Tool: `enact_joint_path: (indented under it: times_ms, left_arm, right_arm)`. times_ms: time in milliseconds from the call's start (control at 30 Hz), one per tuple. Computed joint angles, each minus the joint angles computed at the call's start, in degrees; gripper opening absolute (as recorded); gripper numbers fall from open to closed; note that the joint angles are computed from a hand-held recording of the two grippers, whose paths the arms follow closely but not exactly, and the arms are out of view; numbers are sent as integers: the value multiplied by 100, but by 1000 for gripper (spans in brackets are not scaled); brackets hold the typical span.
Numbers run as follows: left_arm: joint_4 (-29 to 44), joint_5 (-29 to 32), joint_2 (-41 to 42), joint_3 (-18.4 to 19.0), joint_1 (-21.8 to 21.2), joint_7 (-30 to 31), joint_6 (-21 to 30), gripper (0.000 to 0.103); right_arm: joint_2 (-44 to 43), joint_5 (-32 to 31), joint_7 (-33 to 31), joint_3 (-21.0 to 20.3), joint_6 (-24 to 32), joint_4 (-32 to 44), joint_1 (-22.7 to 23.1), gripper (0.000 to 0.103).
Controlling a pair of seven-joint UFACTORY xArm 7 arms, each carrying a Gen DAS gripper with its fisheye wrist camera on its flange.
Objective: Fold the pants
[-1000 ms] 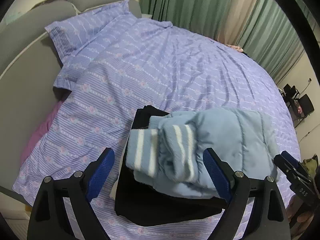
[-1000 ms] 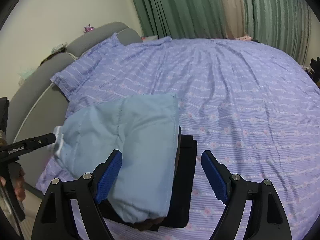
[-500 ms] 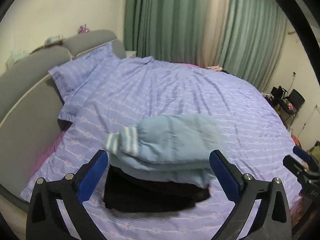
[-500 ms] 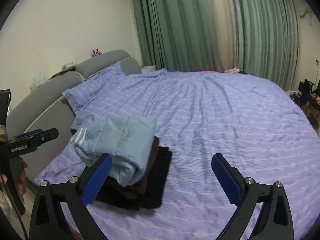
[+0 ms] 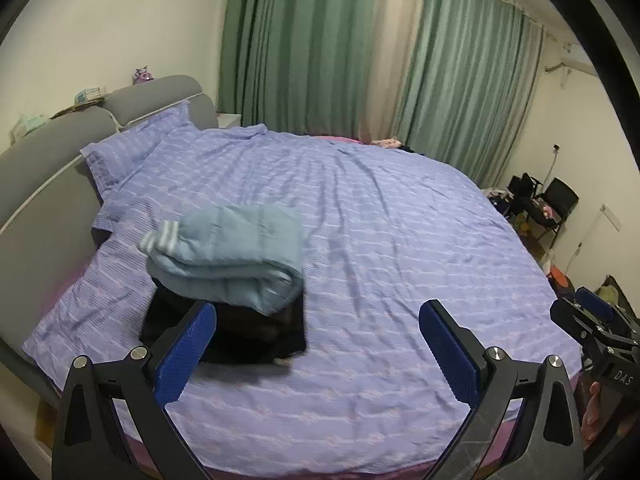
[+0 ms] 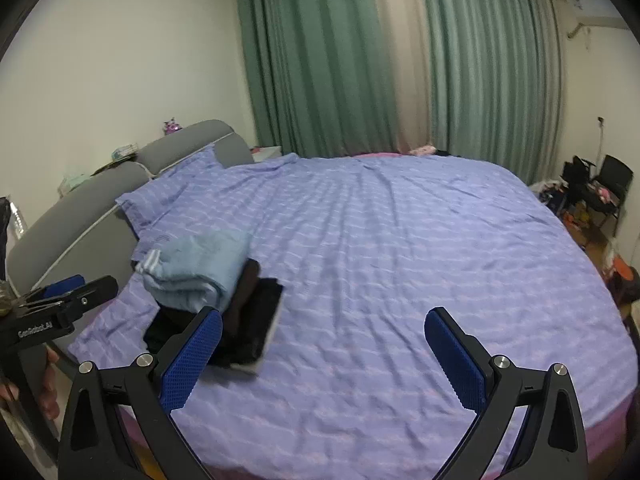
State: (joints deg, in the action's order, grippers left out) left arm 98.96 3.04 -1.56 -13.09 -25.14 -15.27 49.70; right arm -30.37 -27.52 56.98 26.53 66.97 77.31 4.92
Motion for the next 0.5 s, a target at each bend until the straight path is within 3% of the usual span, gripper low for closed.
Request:
enact_joint_path:
  times_ms: [233, 500]
  left_arm:
    - [-305, 940, -425, -518, -363, -962, 120, 103]
    - [-110, 1660, -394, -932, -749, -1732, 441, 103]
  right_arm:
    - [-1314, 566, -409, -355, 570, -589, 117, 102]
    - [-2363, 1016, -1126, -603, 895, -961, -117, 102]
